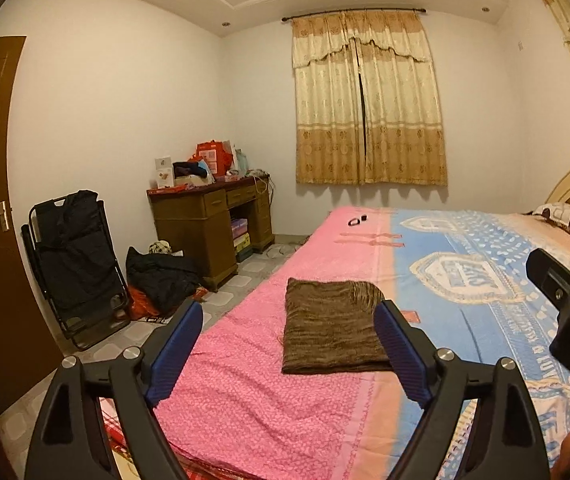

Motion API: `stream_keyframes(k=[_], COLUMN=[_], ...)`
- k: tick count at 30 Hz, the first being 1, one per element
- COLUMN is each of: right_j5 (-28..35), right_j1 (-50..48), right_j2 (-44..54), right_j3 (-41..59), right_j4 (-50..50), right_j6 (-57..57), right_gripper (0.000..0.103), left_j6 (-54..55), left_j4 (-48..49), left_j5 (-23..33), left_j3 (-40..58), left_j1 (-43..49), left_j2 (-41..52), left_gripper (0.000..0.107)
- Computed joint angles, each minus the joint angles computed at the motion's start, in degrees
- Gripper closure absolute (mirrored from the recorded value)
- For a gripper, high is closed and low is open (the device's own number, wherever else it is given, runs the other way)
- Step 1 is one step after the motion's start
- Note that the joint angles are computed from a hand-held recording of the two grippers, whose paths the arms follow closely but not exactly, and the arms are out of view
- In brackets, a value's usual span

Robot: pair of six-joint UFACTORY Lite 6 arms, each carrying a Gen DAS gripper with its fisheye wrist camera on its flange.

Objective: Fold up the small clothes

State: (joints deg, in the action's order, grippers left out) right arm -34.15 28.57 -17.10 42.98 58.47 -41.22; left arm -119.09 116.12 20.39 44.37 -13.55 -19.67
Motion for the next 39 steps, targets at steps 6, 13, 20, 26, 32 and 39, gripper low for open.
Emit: stream_keyframes(k=[6,13,20,26,32,39], right_j5=[0.55,-0.4,0.76,2.36,2.67,1.52], right_j1=[0.19,0.24,-0.45,-2.06,-2.58,-1.85], right_j2=[0.09,-0.63,-1.32,-1.65,-1.61,-1.57], right_j3=[-1.1,-2.33,-3.22,-3.49,-3.53,-3.71], right_j4=[0.9,-0.51,-0.43,-2.05,-2.75,-1.89], right_j6=[0.44,2.02,2.17,3.55,3.98,3.39], right_gripper=[0.0,0.0,0.0,0.0,0.0,0.0], left_j6=[2.92,3.52,3.12,2.1,2.2,2.33], left_j4=[-3.41,-4.62,-5.25,-4.24,-4.39,-4.37], left_j5=[1.87,4.12,1.17,1.95,2.03,2.05], left_j3=[0.6,1.98,2.65,2.19,2.5,2.51], left_j1=[-1.25,-1.58,-0.51,-0.81,-0.74,-0.75], left_j2=[0.82,3.65,5.24,5.53,6.19,6.26], left_gripper=[0.019,0.019,0.019,0.019,0.019,0.019])
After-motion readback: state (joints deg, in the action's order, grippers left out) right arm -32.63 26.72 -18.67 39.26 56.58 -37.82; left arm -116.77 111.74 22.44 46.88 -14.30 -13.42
